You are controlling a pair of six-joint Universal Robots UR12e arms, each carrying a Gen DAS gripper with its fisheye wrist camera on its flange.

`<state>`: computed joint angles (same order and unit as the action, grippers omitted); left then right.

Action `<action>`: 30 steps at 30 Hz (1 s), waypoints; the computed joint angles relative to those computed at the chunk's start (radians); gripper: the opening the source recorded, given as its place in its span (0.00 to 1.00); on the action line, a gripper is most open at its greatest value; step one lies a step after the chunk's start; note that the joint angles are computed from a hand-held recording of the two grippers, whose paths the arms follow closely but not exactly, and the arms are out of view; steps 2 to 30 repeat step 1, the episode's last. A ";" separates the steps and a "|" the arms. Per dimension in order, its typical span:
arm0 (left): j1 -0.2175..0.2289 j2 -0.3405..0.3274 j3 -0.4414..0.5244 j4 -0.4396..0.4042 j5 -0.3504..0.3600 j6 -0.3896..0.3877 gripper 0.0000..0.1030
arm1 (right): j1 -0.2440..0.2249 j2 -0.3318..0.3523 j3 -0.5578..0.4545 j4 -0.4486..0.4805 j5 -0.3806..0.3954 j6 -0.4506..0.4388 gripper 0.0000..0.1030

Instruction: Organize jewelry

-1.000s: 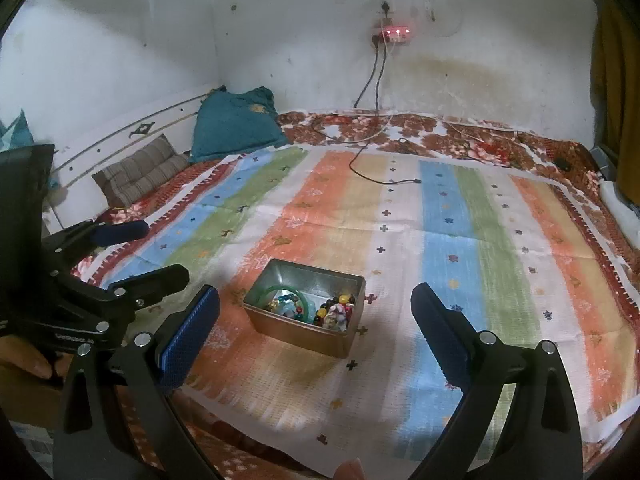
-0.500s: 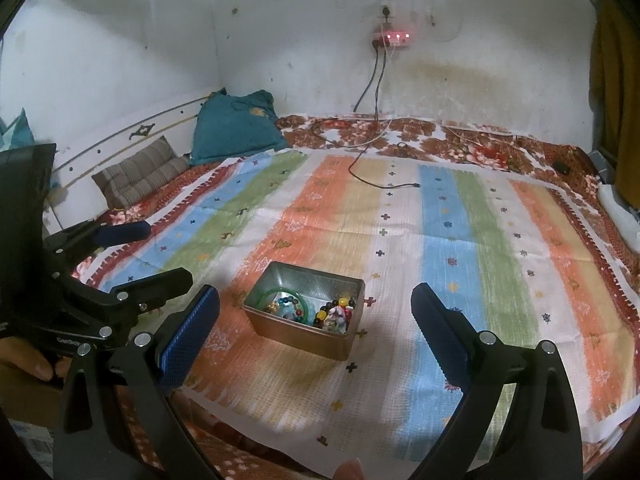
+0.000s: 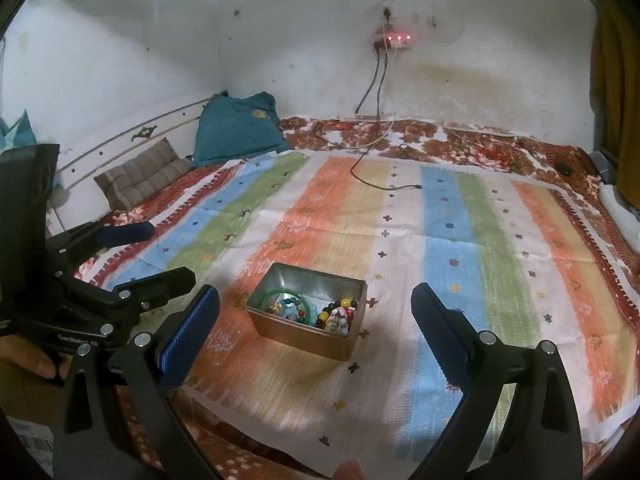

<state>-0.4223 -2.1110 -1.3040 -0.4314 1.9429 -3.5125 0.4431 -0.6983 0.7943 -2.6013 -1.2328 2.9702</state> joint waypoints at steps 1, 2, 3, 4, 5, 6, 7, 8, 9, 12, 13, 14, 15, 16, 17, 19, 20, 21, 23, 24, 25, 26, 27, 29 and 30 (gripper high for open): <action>0.000 0.000 0.000 0.000 0.001 0.002 0.94 | 0.001 -0.001 0.001 0.001 -0.001 -0.001 0.95; 0.000 0.000 0.000 0.000 0.001 0.002 0.94 | 0.001 -0.001 0.001 0.001 -0.001 -0.001 0.95; 0.000 0.000 0.000 0.000 0.001 0.002 0.94 | 0.001 -0.001 0.001 0.001 -0.001 -0.001 0.95; 0.000 0.000 0.000 0.000 0.001 0.002 0.94 | 0.001 -0.001 0.001 0.001 -0.001 -0.001 0.95; 0.000 0.000 0.000 0.000 0.001 0.002 0.94 | 0.001 -0.001 0.001 0.001 -0.001 -0.001 0.95; 0.000 0.000 0.000 0.000 0.001 0.002 0.94 | 0.001 -0.001 0.001 0.001 -0.001 -0.001 0.95; 0.000 0.000 0.000 0.000 0.001 0.002 0.94 | 0.001 -0.001 0.001 0.001 -0.001 -0.001 0.95; 0.000 0.000 0.000 0.000 0.001 0.002 0.94 | 0.001 -0.001 0.001 0.001 -0.001 -0.001 0.95; 0.000 0.000 0.000 0.000 0.001 0.002 0.94 | 0.001 -0.001 0.001 0.001 -0.001 -0.001 0.95; 0.000 0.000 0.000 0.000 0.001 0.002 0.94 | 0.001 -0.001 0.001 0.001 -0.001 -0.001 0.95; 0.000 0.000 0.000 0.000 0.001 0.002 0.94 | 0.001 -0.001 0.001 0.001 -0.001 -0.001 0.95; 0.000 0.000 0.000 0.000 0.001 0.002 0.94 | 0.001 -0.001 0.001 0.001 -0.001 -0.001 0.95; 0.000 0.000 0.000 0.000 0.001 0.002 0.94 | 0.001 -0.001 0.001 0.001 -0.001 -0.001 0.95; 0.000 0.000 0.000 0.000 0.001 0.002 0.94 | 0.001 -0.001 0.001 0.001 -0.001 -0.001 0.95; 0.000 0.000 0.000 0.000 0.001 0.002 0.94 | 0.001 -0.001 0.001 0.001 -0.001 -0.001 0.95; 0.000 0.000 0.000 0.000 0.001 0.002 0.94 | 0.001 -0.001 0.001 0.001 -0.001 -0.001 0.95; 0.000 0.000 0.000 0.000 0.001 0.002 0.94 | 0.001 -0.001 0.001 0.001 -0.001 -0.001 0.95; 0.000 0.000 0.000 0.000 0.001 0.002 0.94 | 0.001 -0.001 0.001 0.001 -0.001 -0.001 0.95; 0.000 0.000 0.000 0.000 0.001 0.002 0.94 | 0.001 -0.001 0.001 0.001 -0.001 -0.001 0.95; 0.000 0.000 0.000 0.000 0.001 0.002 0.94 | 0.001 -0.001 0.001 0.001 -0.001 -0.001 0.95; 0.000 0.000 0.000 0.000 0.001 0.002 0.94 | 0.001 -0.001 0.001 0.001 -0.001 -0.001 0.95; 0.000 0.000 0.000 0.000 0.001 0.002 0.94 | 0.001 -0.001 0.001 0.001 -0.001 -0.001 0.95; 0.000 0.000 0.000 0.000 0.001 0.002 0.94 | 0.001 -0.001 0.001 0.001 -0.001 -0.001 0.95; 0.000 0.000 0.000 0.000 0.001 0.002 0.94 | 0.001 -0.001 0.001 0.001 -0.001 -0.001 0.95; 0.000 0.000 0.000 0.000 0.001 0.002 0.94 | 0.001 -0.001 0.001 0.001 -0.001 -0.001 0.95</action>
